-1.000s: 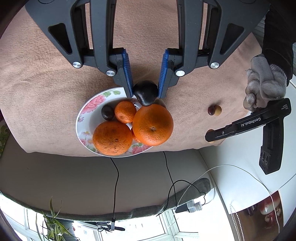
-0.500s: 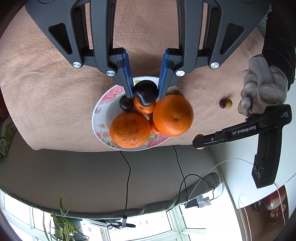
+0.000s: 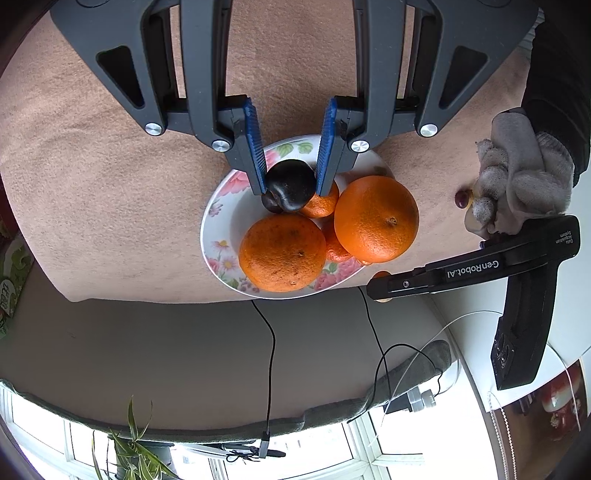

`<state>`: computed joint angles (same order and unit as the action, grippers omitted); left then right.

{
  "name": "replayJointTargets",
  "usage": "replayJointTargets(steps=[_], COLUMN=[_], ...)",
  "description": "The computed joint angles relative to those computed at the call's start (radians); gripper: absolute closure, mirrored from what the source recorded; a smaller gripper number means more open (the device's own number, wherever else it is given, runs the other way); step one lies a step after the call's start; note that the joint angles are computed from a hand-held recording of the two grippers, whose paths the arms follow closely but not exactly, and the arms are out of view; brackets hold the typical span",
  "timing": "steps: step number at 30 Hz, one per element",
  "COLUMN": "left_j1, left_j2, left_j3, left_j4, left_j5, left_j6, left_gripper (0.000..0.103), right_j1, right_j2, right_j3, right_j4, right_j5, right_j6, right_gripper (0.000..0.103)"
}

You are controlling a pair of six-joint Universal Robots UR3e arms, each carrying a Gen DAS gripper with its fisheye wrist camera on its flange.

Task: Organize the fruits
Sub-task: 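Carry the kiwi and plum in both grippers over the floral plate, then open both grippers to drop the kiwi and plum onto the plate, then move both open tools to the last brown kiwi and dark plum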

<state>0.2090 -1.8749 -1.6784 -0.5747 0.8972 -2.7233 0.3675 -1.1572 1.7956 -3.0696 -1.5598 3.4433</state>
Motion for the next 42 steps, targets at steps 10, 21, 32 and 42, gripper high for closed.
replayJointTargets(steps=[10,21,32,42], left_j1=[-0.033,-0.04,-0.042,-0.027], left_j2=[-0.021,-0.012,0.039,0.118], left_j3=[0.036,0.036,-0.019,-0.086], left_j4=[0.0,0.014,0.068,0.113], left_j5=[-0.002,0.001,0.024,0.039], left_j6=[-0.013,-0.018,-0.022,-0.023], left_gripper=[0.079,0.061,0.025,0.023], right_j1=[0.004,0.017,0.04,0.079], right_j2=[0.02,0.02,0.009,0.002], right_j3=[-0.015,-0.009,-0.012,-0.032], right_j4=[-0.005,-0.041,-0.047,-0.027], right_j5=[-0.007,-0.038,-0.047,-0.081], right_j6=[-0.007,-0.002,-0.001,-0.001], right_gripper=[0.074,0.038,0.025,0.024])
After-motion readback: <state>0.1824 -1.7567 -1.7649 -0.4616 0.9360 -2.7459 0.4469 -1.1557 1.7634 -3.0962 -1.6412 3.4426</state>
